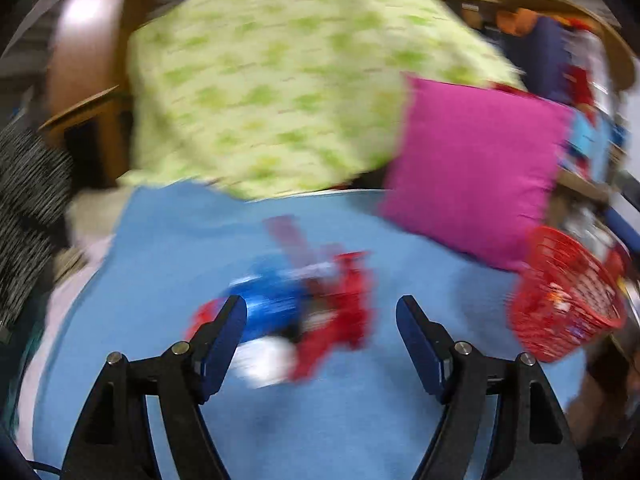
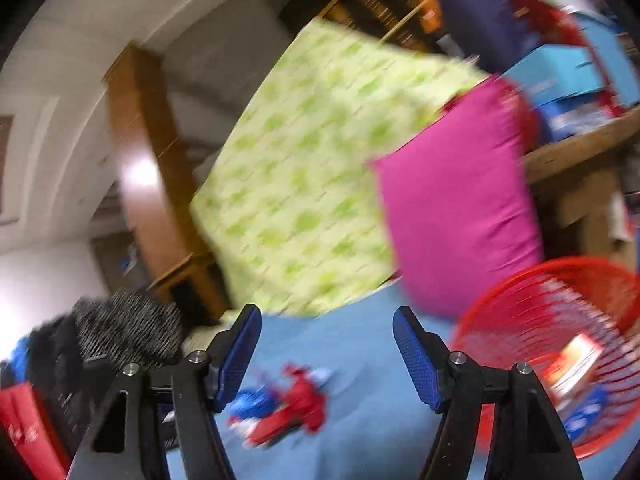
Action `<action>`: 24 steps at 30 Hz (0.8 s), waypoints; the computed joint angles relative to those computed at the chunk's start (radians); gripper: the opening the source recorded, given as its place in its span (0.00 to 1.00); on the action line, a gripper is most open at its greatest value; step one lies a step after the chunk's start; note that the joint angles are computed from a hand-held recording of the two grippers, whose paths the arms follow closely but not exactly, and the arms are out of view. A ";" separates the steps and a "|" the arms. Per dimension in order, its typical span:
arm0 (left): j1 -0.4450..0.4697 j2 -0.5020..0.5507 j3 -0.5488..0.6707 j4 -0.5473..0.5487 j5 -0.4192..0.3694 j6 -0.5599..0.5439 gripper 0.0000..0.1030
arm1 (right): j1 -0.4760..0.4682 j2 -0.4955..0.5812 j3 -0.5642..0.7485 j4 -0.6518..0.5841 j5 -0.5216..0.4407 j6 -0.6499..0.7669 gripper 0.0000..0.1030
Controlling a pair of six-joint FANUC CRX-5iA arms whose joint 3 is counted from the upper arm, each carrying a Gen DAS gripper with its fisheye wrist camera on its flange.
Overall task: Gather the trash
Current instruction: 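Move right tool to the red ribbon bundle while left tool moves to the blue bag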
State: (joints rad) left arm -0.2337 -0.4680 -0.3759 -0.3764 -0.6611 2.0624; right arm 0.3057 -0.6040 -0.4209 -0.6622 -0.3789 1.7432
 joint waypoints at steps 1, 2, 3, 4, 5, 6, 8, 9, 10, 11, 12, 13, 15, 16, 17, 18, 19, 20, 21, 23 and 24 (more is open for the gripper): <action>0.041 -0.018 -0.023 0.026 0.011 -0.015 0.75 | 0.011 0.031 0.030 -0.019 -0.049 0.015 0.70; 0.095 -0.039 -0.051 0.057 0.019 -0.036 0.75 | 0.048 0.069 0.057 0.007 -0.089 -0.021 0.70; 0.132 -0.051 -0.070 0.078 0.023 -0.057 0.75 | 0.087 0.101 0.072 0.047 -0.105 -0.076 0.70; 0.181 -0.065 -0.100 0.125 0.034 -0.112 0.75 | 0.107 0.136 0.095 0.055 -0.131 -0.093 0.70; 0.221 -0.074 -0.127 0.171 0.046 -0.166 0.75 | 0.138 0.168 0.109 0.087 -0.146 -0.128 0.70; 0.260 -0.084 -0.159 0.224 0.064 -0.224 0.75 | 0.175 0.215 0.127 0.142 -0.154 -0.183 0.70; 0.342 -0.107 -0.239 0.369 0.102 -0.367 0.75 | 0.177 0.310 0.197 0.115 -0.221 -0.169 0.70; 0.355 -0.088 -0.245 0.399 0.110 -0.389 0.75 | 0.182 0.361 0.231 0.121 -0.256 -0.178 0.69; 0.373 -0.078 -0.253 0.439 0.110 -0.422 0.75 | 0.206 0.391 0.237 0.174 -0.255 -0.230 0.69; 0.399 -0.074 -0.274 0.520 0.127 -0.497 0.75 | 0.209 0.433 0.259 0.190 -0.267 -0.250 0.68; 0.411 -0.083 -0.295 0.568 0.149 -0.548 0.75 | 0.191 0.479 0.295 0.153 -0.293 -0.235 0.63; 0.399 -0.075 -0.291 0.564 0.177 -0.553 0.75 | 0.169 0.510 0.323 0.116 -0.314 -0.217 0.58; 0.386 -0.052 -0.301 0.624 0.243 -0.627 0.75 | 0.134 0.574 0.370 0.066 -0.343 -0.200 0.57; 0.379 -0.020 -0.315 0.724 0.289 -0.717 0.75 | 0.114 0.598 0.395 0.030 -0.361 -0.179 0.57; 0.372 0.007 -0.316 0.778 0.311 -0.765 0.75 | 0.098 0.621 0.414 -0.005 -0.367 -0.159 0.57; 0.363 0.038 -0.305 0.809 0.324 -0.794 0.75 | 0.088 0.633 0.421 -0.035 -0.367 -0.148 0.57; 0.352 0.071 -0.295 0.848 0.340 -0.833 0.75 | 0.071 0.657 0.440 -0.075 -0.376 -0.125 0.57; 0.339 0.112 -0.294 0.941 0.353 -0.923 0.75 | 0.067 0.672 0.455 -0.082 -0.382 -0.128 0.57; 0.330 0.140 -0.286 0.995 0.349 -0.973 0.73 | 0.068 0.690 0.469 -0.079 -0.384 -0.134 0.57; 0.319 0.188 -0.270 1.047 0.339 -1.009 0.65 | 0.062 0.721 0.493 -0.088 -0.405 -0.126 0.57; 0.314 0.200 -0.273 1.087 0.330 -1.043 0.63 | 0.071 0.733 0.505 -0.075 -0.407 -0.138 0.57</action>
State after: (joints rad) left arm 0.0804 -0.2680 -0.6492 0.7108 -0.3309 1.0190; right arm 0.3767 0.1287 0.0838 -0.7375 -0.7860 1.6049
